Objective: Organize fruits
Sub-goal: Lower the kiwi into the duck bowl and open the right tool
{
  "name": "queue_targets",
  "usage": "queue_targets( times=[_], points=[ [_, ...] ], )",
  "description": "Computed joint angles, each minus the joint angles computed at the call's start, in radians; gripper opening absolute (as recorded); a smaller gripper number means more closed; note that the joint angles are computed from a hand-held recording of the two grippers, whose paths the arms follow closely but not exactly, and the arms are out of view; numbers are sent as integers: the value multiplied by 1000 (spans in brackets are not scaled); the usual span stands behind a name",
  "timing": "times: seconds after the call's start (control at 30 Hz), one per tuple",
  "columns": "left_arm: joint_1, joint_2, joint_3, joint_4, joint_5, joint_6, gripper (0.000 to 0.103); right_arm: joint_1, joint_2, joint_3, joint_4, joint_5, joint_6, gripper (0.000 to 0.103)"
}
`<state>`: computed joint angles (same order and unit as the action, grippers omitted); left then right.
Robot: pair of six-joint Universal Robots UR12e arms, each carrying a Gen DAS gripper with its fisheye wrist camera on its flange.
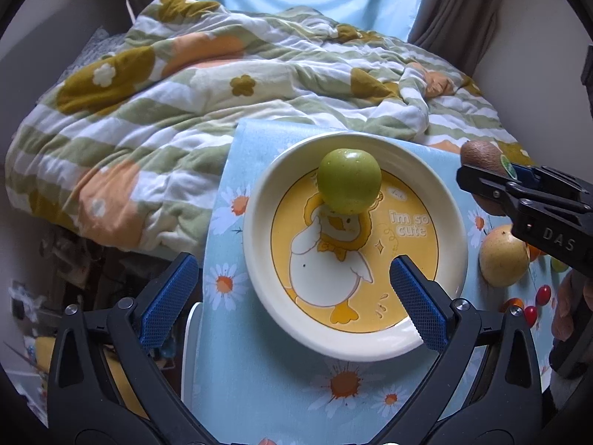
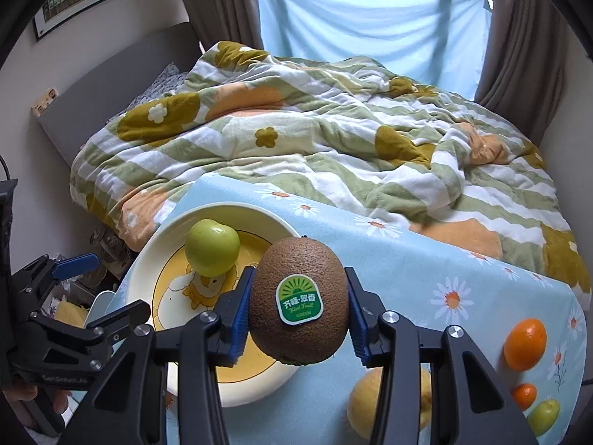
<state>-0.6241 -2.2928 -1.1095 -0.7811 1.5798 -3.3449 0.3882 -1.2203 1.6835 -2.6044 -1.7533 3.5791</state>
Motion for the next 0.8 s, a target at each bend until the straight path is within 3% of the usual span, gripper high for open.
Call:
queue_targets(
  times=[0.47,0.6,0.63,0.7,0.73,0.77,0.8],
  points=[
    [-2,17,-43,13,21,-4,103,4,83,-63,29,25,-134,42],
    [2,20,-54,16,14,-5,103,13,95,-80,41,-15,-156,42],
    [3,20,-56,16,13,-5,103,18,96,-80,32,-37,-157,45],
    [3,18,-54,7,15,-2,103,22,94,-78,18,-59,-149,66],
    [3,18,-54,4,16,0,103,21,91,-75,11,-55,-137,87],
    [3,19,-55,3,16,3,103,21,87,-68,-2,-52,-125,98],
    [3,18,-54,4,14,3,103,23,86,-64,-14,-59,-118,99]
  ],
)
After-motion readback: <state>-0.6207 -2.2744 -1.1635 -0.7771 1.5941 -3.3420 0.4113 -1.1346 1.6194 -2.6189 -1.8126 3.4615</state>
